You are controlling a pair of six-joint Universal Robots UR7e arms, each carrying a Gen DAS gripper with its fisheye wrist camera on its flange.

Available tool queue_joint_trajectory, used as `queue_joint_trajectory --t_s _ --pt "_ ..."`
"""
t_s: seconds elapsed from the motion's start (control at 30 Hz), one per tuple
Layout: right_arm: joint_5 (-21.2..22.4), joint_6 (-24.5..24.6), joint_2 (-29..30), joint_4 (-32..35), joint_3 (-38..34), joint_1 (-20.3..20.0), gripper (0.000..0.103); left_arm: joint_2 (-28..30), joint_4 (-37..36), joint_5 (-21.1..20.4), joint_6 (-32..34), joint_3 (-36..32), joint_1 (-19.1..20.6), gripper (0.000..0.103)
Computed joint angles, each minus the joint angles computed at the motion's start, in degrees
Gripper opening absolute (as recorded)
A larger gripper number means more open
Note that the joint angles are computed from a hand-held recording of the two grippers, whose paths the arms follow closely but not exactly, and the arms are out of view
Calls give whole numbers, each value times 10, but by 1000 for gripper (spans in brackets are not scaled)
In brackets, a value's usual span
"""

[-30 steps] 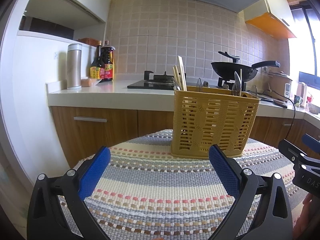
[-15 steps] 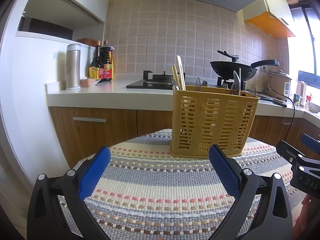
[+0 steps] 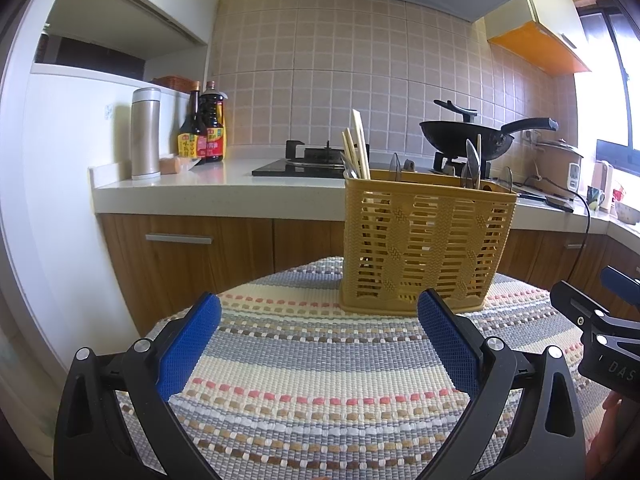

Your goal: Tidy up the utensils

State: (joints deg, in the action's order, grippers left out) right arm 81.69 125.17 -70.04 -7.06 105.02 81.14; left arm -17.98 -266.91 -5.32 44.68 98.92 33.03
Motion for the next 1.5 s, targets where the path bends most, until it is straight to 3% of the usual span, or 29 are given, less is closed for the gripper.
queue_joint_trajectory --t_s 0.47,0.7,0.83,1.17,1.5 --pt "0 -7 0 -1 2 1 95 0 0 0 1 0 0 95" --pt "1 -6 2 0 1 2 95 3 -21 -3 35 -10 -1 95" --pt "3 -3 2 1 0 3 95 1 21 -2 -22 7 0 95" --pt "4 -3 2 1 0 3 95 2 14 -3 -11 2 0 95" --pt "7 -3 5 4 -3 3 95 0 58 -4 -68 18 1 95"
